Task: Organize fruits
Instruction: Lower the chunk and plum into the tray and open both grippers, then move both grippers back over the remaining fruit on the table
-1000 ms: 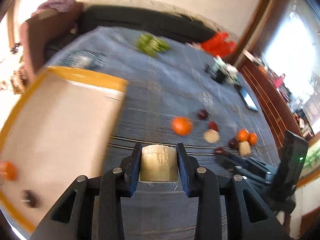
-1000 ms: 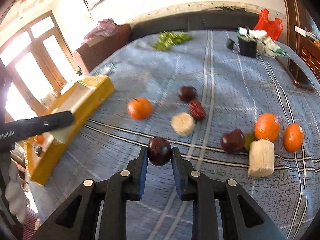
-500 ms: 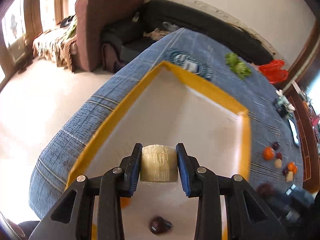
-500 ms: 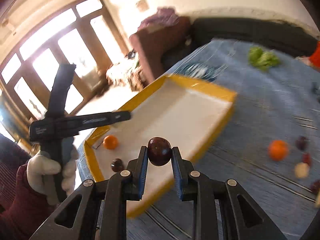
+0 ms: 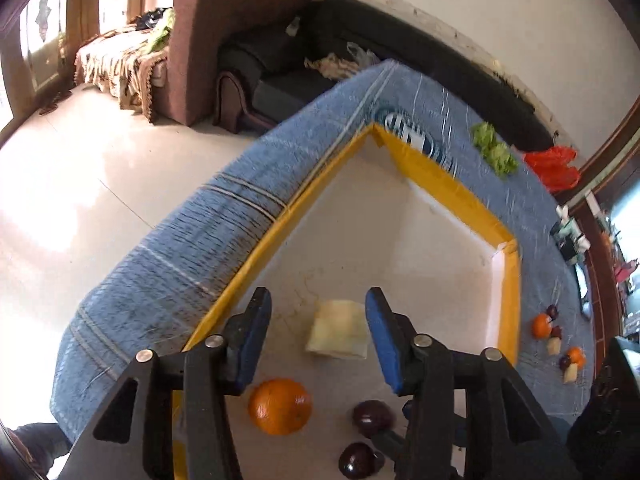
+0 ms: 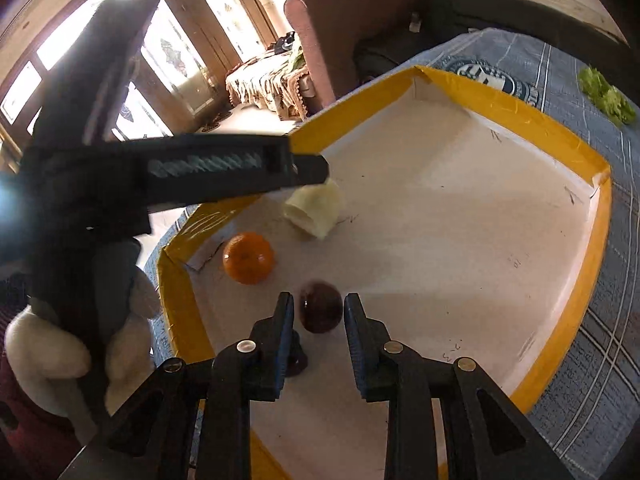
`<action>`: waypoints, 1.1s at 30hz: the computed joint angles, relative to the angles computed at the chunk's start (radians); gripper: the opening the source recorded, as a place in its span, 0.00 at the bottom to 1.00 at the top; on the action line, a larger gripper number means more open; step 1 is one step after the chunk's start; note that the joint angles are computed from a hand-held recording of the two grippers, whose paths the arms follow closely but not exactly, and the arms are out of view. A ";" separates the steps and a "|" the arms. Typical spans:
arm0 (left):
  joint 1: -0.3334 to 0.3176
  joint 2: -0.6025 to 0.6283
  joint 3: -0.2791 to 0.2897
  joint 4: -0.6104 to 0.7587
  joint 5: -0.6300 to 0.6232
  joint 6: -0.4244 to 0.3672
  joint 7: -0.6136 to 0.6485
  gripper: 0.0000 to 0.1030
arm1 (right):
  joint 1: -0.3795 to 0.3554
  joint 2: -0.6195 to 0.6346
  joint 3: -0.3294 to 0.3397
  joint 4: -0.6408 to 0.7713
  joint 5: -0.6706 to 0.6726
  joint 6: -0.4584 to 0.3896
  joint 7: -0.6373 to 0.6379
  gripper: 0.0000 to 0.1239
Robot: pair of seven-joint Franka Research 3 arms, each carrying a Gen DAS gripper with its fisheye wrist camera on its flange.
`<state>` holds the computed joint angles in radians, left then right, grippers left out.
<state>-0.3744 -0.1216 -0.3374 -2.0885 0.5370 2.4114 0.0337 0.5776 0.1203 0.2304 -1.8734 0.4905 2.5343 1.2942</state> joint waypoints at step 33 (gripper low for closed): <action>-0.393 0.464 0.036 0.609 0.165 -0.172 -0.028 0.67 | -0.314 -0.619 -0.223 -0.692 -0.064 0.264 0.192 0.58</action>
<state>-0.7671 0.3421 -0.3011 -1.4798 0.7017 2.2395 0.0054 0.2633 -0.4988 0.0077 -2.5654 0.4262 2.7983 1.4863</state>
